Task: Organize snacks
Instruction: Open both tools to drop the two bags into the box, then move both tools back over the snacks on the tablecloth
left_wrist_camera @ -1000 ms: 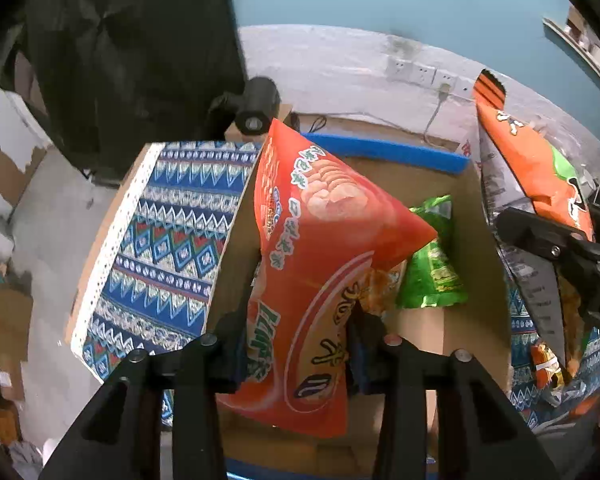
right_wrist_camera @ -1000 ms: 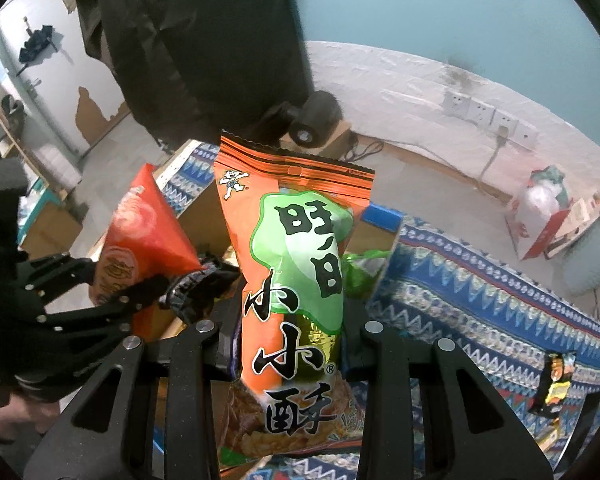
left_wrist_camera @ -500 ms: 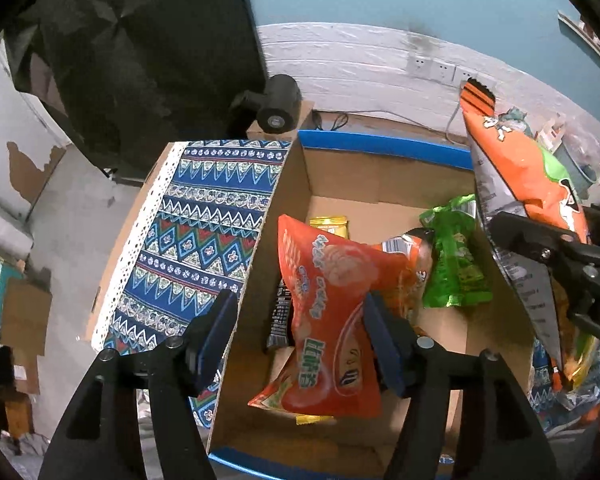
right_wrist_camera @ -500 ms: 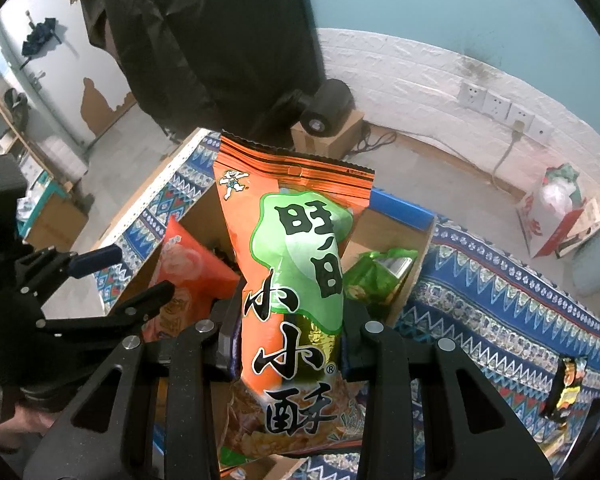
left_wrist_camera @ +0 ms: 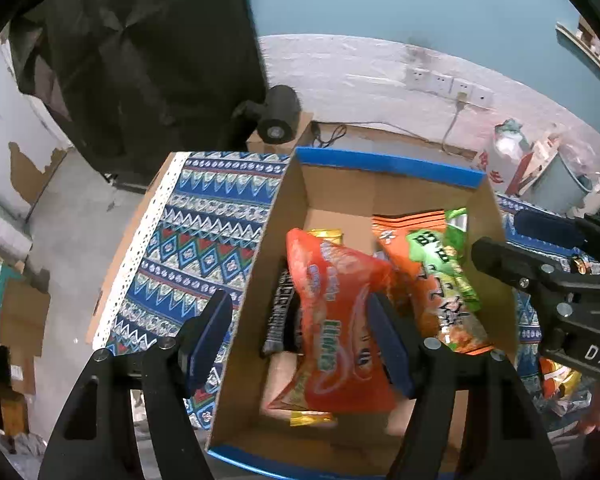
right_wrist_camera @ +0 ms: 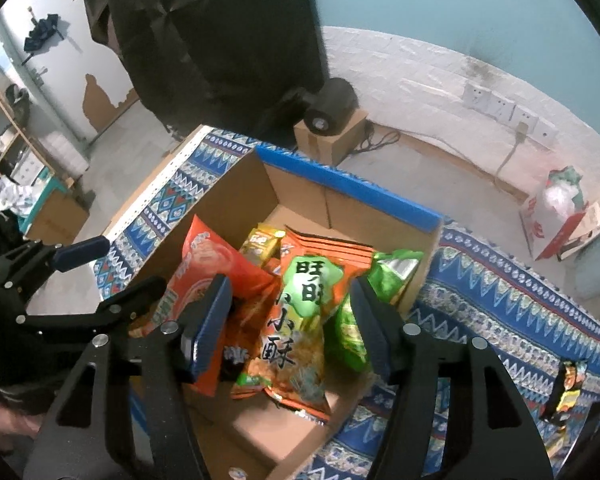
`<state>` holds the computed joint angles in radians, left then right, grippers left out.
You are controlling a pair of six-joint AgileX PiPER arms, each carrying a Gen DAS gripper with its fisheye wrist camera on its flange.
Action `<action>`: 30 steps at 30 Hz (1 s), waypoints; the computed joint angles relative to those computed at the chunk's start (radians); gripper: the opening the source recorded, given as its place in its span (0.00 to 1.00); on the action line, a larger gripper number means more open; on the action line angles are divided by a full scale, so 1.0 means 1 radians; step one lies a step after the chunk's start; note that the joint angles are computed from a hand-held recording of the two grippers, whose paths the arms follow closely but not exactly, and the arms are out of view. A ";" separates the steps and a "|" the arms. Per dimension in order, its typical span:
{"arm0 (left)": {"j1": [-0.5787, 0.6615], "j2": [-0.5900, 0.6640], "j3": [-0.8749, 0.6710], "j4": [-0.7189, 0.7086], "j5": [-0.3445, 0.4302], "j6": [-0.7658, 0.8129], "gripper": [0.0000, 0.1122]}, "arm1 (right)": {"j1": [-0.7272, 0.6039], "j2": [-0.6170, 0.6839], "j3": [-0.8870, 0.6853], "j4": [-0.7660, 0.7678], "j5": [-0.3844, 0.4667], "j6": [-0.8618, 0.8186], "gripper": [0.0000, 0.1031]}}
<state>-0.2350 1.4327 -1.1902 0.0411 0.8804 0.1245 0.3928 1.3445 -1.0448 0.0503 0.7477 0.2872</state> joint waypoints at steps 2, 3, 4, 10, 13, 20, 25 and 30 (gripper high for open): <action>-0.015 -0.003 -0.001 -0.011 0.004 0.002 0.64 | -0.015 -0.025 0.007 -0.008 0.015 0.003 0.65; -0.021 -0.005 -0.003 -0.019 0.007 0.006 0.65 | -0.021 -0.038 0.014 -0.007 0.018 0.003 0.67; -0.032 -0.006 -0.005 -0.023 0.011 0.005 0.65 | -0.030 -0.053 0.022 -0.009 0.023 0.004 0.67; -0.114 -0.016 -0.011 -0.040 0.032 -0.007 0.65 | -0.070 -0.144 0.061 -0.056 0.082 0.011 0.70; -0.162 -0.023 -0.014 -0.032 0.040 -0.024 0.65 | -0.109 -0.197 0.092 -0.065 0.112 -0.006 0.70; -0.303 -0.026 -0.020 -0.007 0.063 -0.090 0.67 | -0.287 -0.309 0.172 -0.009 0.182 -0.136 0.70; -0.419 -0.021 -0.017 0.029 0.072 -0.141 0.68 | -0.436 -0.386 0.218 0.043 0.233 -0.264 0.70; -0.539 0.010 -0.029 0.052 0.088 -0.191 0.68 | -0.663 -0.452 0.259 0.141 0.298 -0.470 0.70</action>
